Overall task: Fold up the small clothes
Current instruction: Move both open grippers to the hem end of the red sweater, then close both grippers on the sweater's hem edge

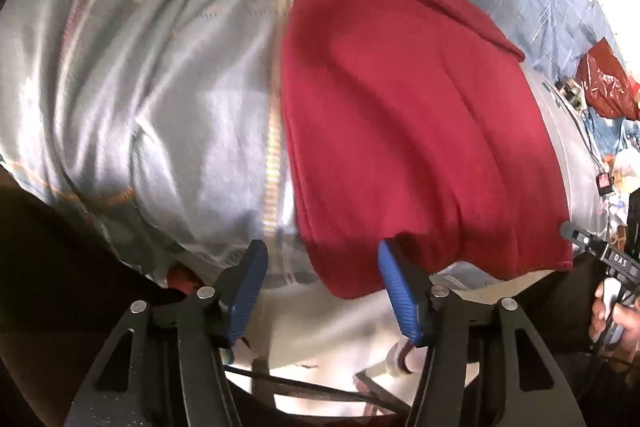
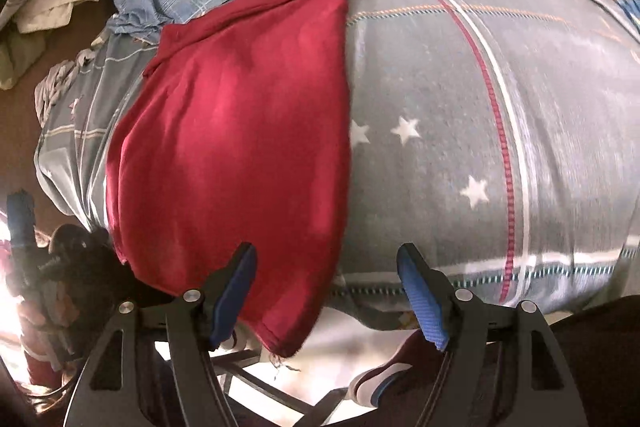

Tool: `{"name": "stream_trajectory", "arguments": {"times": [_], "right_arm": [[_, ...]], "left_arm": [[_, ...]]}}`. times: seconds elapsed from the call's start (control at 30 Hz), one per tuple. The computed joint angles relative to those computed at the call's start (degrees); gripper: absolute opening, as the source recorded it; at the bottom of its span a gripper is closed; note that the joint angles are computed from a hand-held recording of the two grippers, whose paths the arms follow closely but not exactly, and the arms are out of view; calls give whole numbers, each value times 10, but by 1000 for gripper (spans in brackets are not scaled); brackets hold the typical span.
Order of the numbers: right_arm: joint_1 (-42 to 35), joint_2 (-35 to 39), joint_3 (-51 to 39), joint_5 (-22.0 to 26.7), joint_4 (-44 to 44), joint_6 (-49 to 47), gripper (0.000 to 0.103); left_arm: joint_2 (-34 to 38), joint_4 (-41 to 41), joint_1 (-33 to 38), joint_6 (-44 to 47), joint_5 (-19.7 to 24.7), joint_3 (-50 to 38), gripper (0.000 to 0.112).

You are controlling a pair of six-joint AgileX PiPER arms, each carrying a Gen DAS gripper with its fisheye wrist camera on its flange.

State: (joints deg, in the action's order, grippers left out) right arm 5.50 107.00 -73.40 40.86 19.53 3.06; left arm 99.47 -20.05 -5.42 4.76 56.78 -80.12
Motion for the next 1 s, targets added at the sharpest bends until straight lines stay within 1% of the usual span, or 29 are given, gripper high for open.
{"name": "stream_trajectory", "arguments": {"times": [0.1, 0.23, 0.4, 0.43, 0.47, 0.5, 0.53, 0.57, 0.6, 0.63, 0.67, 0.7, 0.77, 0.8, 0.83, 0.87, 0.93, 0.97, 1.0], "right_arm": [[-11, 0, 11, -3, 26, -22, 74], [-17, -5, 18, 1, 38, -34, 74], [-19, -6, 29, 11, 48, -48, 74], [-17, -3, 26, 17, 51, -53, 74], [-11, 0, 22, 24, 45, -53, 74], [-5, 0, 19, 25, 38, -52, 73], [0, -2, 19, 22, 40, -58, 73], [2, -5, 22, 18, 50, -72, 69], [-1, -6, 23, 16, 66, -95, 63], [0, -5, 21, 15, 71, -102, 59], [2, -3, 18, 13, 70, -101, 51], [2, 0, 17, 8, 71, -97, 40], [-5, 1, 25, -8, 93, -102, 32], [-6, 3, 27, -13, 106, -109, 31], [-7, 3, 27, -13, 111, -113, 31], [-7, 3, 27, -13, 110, -115, 31], [-8, 4, 27, -12, 120, -125, 35], [-9, 4, 28, -13, 124, -125, 35], [-3, 9, 20, -14, 118, -113, 35]], "left_arm": [[16, -4, -3, -10, -7, -6, 56], [37, -8, -3, -23, -14, -16, 57], [45, -27, 4, -16, -18, -9, 58], [47, -41, 9, -8, -14, -11, 58], [36, -60, 17, 9, -16, 6, 57], [37, -71, 20, 18, -15, 7, 54], [38, -72, 21, 20, -14, 6, 49], [41, -70, 20, 21, -11, 2, 46], [44, -71, 20, 23, -10, 1, 42], [46, -70, 21, 23, -11, 0, 40], [48, -69, 20, 22, -13, 1, 39], [48, -70, 20, 21, -14, 2, 36], [43, -78, 20, 21, -19, 10, 30], [42, -84, 22, 27, -21, 14, 24], [40, -85, 22, 31, -26, 18, 20], [36, -86, 23, 35, -27, 22, 19], [32, -88, 27, 45, -27, 28, 18], [31, -90, 28, 46, -27, 30, 17], [29, -93, 28, 49, -28, 32, 12]]}}
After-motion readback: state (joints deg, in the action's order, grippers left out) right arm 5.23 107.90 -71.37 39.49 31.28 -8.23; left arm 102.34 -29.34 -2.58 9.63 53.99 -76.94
